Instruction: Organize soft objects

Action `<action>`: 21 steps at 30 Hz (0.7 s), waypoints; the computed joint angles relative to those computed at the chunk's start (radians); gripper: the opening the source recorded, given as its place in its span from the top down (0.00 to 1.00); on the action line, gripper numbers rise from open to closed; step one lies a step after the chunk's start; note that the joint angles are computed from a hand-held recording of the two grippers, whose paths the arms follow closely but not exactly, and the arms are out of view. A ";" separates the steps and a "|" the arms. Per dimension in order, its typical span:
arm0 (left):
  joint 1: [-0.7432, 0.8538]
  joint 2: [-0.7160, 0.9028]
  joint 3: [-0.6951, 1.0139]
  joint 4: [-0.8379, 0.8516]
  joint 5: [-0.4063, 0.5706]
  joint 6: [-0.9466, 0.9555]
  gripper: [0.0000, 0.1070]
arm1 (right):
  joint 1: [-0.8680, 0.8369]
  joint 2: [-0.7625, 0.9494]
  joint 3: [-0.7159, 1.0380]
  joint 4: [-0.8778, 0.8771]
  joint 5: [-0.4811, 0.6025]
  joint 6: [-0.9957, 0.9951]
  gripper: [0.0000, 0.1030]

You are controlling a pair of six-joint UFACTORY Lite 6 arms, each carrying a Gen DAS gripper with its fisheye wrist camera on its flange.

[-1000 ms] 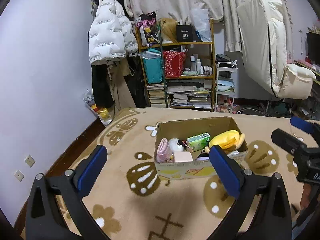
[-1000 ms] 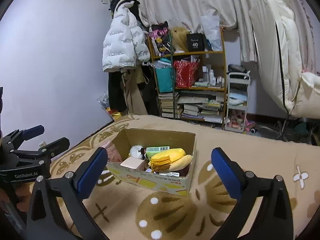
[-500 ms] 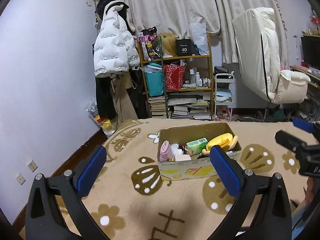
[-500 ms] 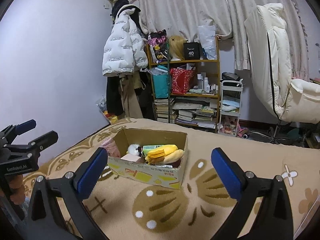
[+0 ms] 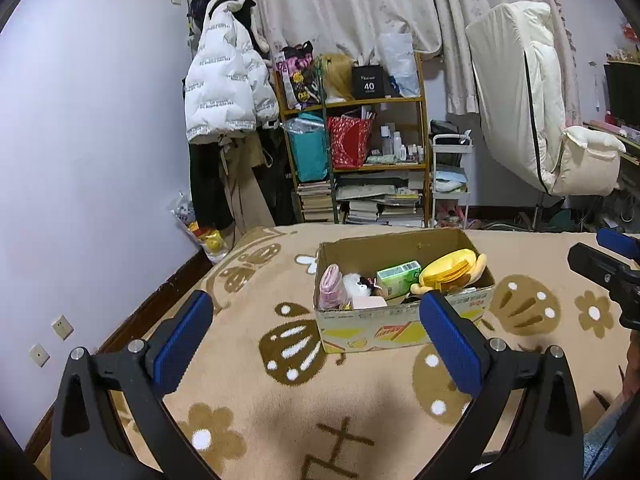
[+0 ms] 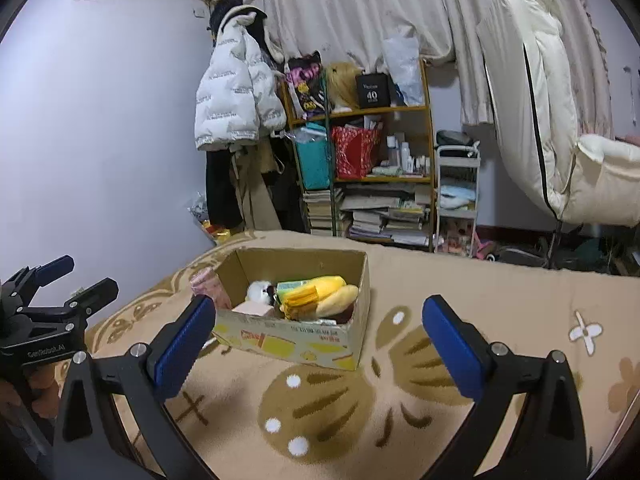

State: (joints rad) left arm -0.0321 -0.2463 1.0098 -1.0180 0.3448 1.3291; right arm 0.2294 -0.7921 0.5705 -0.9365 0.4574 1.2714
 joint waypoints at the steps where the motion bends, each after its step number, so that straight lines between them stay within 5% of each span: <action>1: -0.003 0.011 0.004 -0.001 -0.006 0.002 0.05 | -0.010 0.003 -0.003 0.007 -0.009 -0.009 0.00; 21: -0.022 0.034 -0.020 -0.085 -0.048 0.095 0.05 | -0.114 0.044 -0.017 0.140 -0.099 -0.140 0.00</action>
